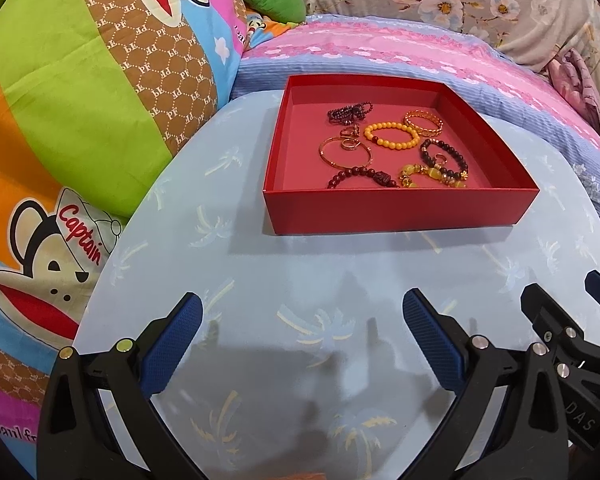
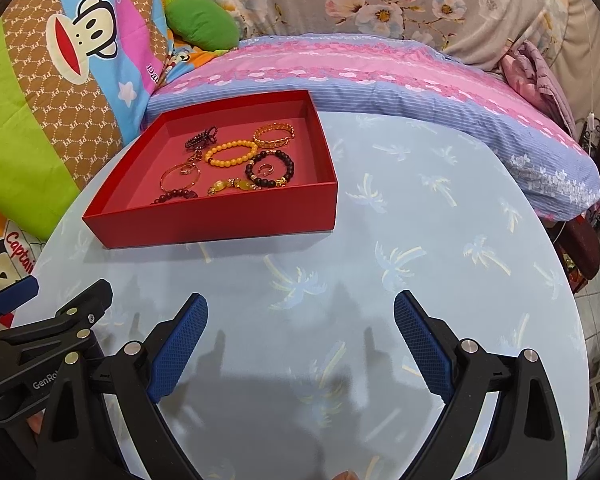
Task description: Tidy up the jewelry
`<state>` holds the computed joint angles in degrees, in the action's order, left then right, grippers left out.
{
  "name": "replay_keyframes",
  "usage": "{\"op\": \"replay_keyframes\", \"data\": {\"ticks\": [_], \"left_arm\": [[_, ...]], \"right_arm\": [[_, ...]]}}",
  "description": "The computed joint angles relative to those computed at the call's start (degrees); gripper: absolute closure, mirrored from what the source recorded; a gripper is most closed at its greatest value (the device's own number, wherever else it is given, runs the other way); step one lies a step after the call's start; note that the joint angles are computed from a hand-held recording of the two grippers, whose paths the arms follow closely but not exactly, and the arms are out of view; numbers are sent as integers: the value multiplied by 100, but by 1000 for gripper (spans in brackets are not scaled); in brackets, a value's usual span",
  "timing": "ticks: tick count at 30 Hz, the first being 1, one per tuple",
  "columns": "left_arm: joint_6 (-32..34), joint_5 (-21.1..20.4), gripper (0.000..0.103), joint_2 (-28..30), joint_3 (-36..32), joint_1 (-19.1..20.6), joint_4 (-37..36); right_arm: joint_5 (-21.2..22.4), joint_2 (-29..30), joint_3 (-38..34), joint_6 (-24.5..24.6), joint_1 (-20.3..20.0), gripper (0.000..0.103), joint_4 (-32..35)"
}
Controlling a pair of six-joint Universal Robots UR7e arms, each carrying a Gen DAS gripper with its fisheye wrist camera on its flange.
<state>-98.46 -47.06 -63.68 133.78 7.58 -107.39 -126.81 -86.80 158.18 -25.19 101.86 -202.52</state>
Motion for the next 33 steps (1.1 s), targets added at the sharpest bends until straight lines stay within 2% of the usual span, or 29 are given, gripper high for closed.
{"op": "replay_keyframes", "data": {"ticks": [33], "left_arm": [[-61, 64, 7, 24, -16, -13, 95]], "right_arm": [[5, 6, 9, -24, -28, 12, -40]]}}
